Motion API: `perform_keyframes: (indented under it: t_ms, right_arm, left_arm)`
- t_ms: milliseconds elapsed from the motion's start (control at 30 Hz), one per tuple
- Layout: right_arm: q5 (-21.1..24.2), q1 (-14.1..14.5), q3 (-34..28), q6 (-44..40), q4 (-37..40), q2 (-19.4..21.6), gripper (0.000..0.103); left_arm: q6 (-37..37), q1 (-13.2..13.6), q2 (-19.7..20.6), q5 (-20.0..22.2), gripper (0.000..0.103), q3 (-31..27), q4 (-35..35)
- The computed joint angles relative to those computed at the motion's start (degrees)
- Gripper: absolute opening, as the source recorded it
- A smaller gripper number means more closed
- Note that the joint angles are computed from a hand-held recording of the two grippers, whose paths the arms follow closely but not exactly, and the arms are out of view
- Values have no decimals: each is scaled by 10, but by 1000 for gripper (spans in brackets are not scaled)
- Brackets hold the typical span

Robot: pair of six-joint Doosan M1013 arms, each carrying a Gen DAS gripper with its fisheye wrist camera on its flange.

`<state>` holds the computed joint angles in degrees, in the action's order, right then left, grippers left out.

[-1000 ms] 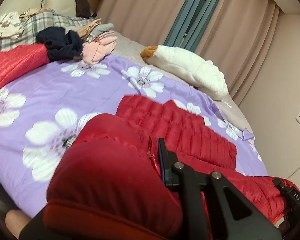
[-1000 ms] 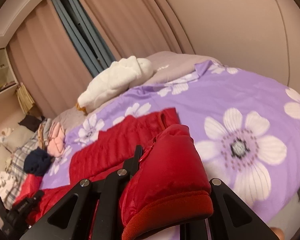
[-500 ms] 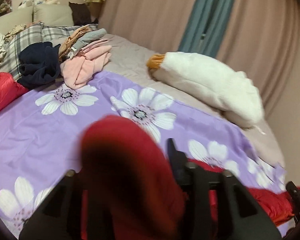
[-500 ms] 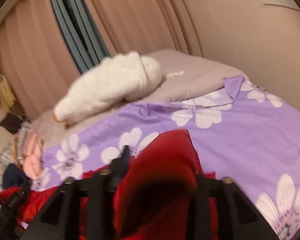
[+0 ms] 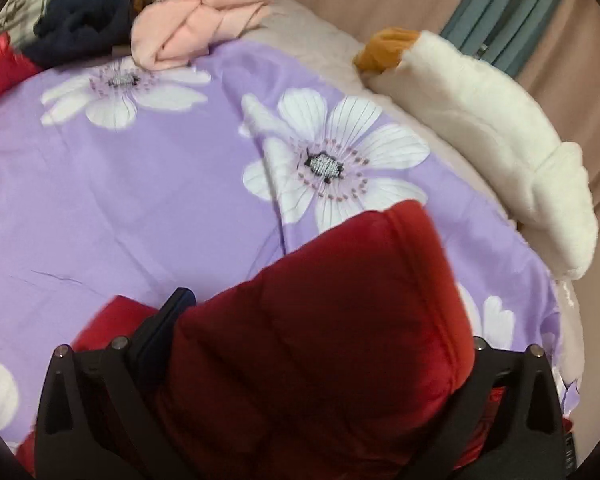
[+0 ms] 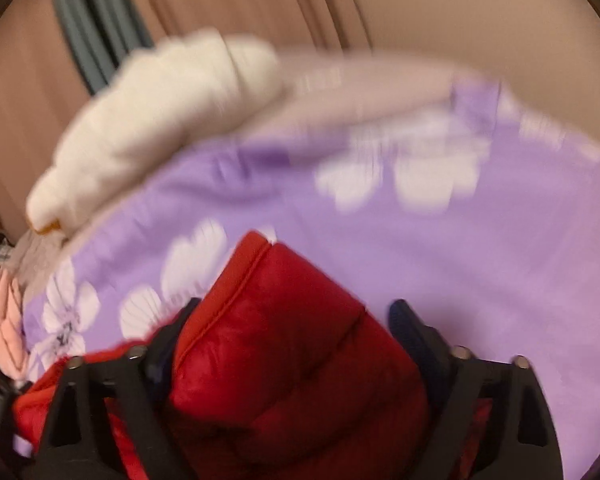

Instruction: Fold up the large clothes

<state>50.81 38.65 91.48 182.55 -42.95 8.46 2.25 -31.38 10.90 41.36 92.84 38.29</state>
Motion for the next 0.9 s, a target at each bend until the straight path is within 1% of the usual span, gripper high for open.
perform_keyframes:
  t_ms: [33, 100, 167, 200, 300, 400, 900]
  right_arm:
    - [-4, -5, -3, -12, 16, 4, 87]
    - [16, 1, -10, -13, 4, 10, 87]
    - [33, 7, -15, -12, -10, 13, 87]
    - [31, 8, -12, -6, -16, 11, 87]
    - [12, -1, -5, -11, 7, 9, 87]
    - [-4, -8, -2, -9, 14, 9, 87]
    - [-19, -13, 1, -13, 28, 8, 88]
  left_arm:
    - [-15, -4, 3, 5, 102, -1, 20]
    - [-38, -14, 7, 19, 103, -4, 60]
    - [-29, -13, 11, 24, 103, -7, 57]
    - [-25, -9, 14, 18, 103, -8, 50]
    - [-16, -4, 14, 7, 103, -7, 33]
    - [-21, -5, 13, 3, 103, -4, 37]
    - [-20, -5, 14, 3, 103, -4, 35]
